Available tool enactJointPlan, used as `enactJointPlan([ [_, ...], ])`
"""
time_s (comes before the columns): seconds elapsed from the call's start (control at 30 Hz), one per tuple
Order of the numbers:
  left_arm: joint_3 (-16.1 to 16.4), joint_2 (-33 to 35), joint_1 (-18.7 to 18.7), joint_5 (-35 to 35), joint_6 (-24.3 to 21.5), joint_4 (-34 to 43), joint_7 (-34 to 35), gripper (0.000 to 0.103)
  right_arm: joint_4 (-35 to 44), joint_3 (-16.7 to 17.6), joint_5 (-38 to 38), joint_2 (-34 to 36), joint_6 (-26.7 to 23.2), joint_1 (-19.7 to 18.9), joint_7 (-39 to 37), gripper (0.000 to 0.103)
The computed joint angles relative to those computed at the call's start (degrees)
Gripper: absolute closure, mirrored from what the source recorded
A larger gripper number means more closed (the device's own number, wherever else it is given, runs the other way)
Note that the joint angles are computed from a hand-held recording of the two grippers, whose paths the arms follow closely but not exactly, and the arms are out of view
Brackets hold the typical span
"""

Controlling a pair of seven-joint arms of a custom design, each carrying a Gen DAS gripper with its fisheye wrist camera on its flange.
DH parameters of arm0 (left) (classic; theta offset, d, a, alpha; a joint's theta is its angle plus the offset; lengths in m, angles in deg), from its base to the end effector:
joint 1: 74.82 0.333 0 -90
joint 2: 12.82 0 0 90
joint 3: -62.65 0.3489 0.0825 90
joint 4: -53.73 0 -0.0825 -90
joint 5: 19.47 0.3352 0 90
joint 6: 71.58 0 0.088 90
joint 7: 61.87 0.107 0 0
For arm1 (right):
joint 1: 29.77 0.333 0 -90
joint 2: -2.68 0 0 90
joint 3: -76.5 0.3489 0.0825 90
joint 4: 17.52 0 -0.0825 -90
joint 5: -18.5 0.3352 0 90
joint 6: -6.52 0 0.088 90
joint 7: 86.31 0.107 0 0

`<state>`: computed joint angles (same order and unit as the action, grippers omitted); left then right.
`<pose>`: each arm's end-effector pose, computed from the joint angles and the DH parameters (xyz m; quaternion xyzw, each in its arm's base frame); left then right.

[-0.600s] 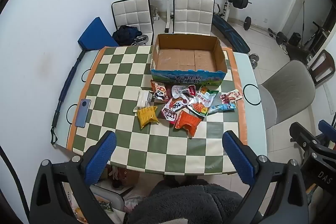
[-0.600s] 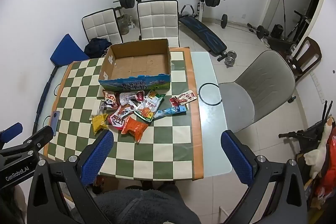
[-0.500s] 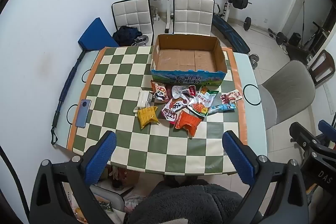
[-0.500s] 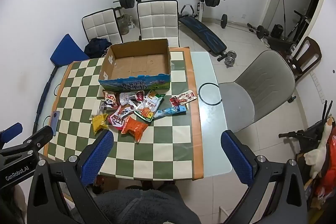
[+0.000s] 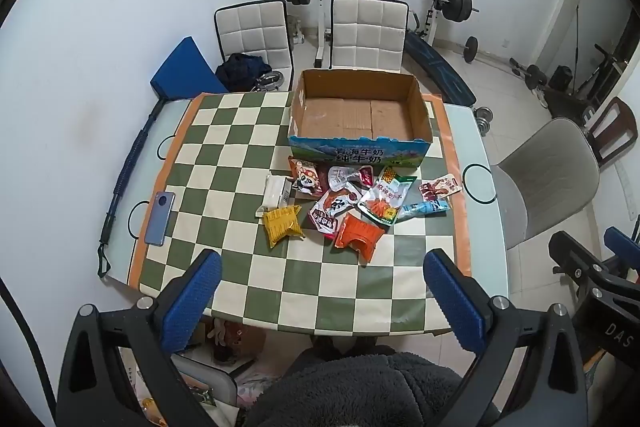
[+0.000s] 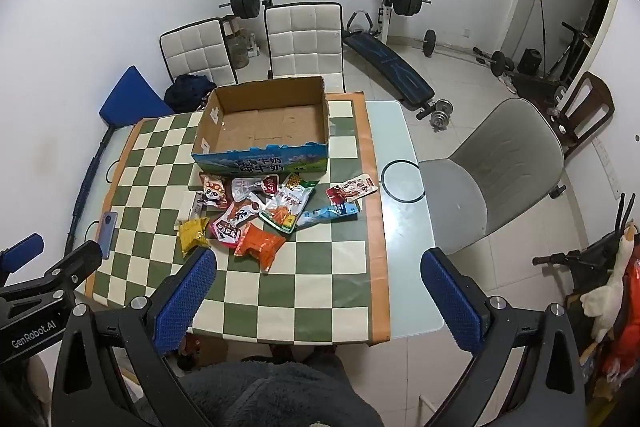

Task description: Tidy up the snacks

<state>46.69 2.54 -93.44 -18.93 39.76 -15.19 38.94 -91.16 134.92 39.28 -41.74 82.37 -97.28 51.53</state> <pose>0.5302 -0.3238 0.7129 -0.3801 0.8931 -0.2161 0.1057 0.3347 0.3006 0.7838 -0.3550 0.8989 -0.2339 0.1062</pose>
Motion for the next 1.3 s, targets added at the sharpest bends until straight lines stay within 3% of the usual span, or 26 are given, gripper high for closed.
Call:
enactJointPlan([
  [0.83, -0.1, -0.9, 0.3, -0.5, 1.6, -1.8, -0.1, 0.0, 0.4, -0.5, 1.0, -1.0, -0.4, -0.9, -0.6, 0.0],
  [0.97, 0.1, 0.1, 0.4, -0.4, -0.8, 1.9, 0.3, 0.0, 0.4, -0.5, 1.1, -0.9, -0.3, -0.9, -0.5, 0.0],
  [1.3, 0.2, 0.4, 0.4, -0.4, -1.1, 2.5, 0.4, 0.0, 1.2, -0.3, 0.9, -0.7, -0.8, -1.3, -0.5, 0.0],
])
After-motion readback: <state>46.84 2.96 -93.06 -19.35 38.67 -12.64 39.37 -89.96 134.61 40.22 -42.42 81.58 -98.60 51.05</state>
